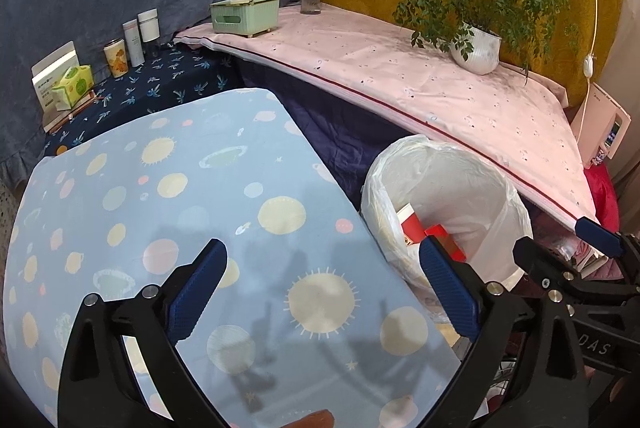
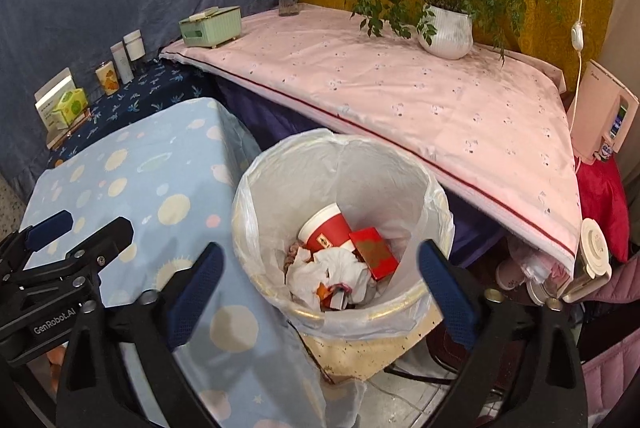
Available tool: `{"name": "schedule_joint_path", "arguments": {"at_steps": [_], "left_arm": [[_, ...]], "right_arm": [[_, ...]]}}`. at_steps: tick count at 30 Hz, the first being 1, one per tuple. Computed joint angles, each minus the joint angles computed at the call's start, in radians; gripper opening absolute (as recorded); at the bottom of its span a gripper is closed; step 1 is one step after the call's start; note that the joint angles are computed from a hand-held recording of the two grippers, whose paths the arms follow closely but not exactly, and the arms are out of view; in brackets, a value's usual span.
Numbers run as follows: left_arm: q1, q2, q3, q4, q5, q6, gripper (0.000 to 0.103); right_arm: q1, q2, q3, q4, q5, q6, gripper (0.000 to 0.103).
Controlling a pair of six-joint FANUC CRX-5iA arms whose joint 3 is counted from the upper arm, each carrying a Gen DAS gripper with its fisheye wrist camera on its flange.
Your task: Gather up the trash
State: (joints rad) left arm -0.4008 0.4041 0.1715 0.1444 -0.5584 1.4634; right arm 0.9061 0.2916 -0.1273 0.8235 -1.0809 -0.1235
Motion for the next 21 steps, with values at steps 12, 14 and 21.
{"name": "schedule_joint_path", "arguments": {"at_steps": [12, 14, 21], "left_arm": [[-0.004, -0.003, -0.012, -0.004, -0.014, 0.005, 0.093], [-0.005, -0.003, -0.012, -0.005, -0.014, 0.006, 0.093], [-0.013, -0.002, -0.005, -0.028, -0.02, 0.022, 0.093]], "right_arm": [[0.013, -0.009, -0.031, -0.008, -0.018, -0.028, 0.096], [0.014, -0.007, -0.03, -0.01, -0.024, -0.024, 0.096], [0.02, -0.011, -0.038, -0.011, -0.038, -0.03, 0.096]]}}
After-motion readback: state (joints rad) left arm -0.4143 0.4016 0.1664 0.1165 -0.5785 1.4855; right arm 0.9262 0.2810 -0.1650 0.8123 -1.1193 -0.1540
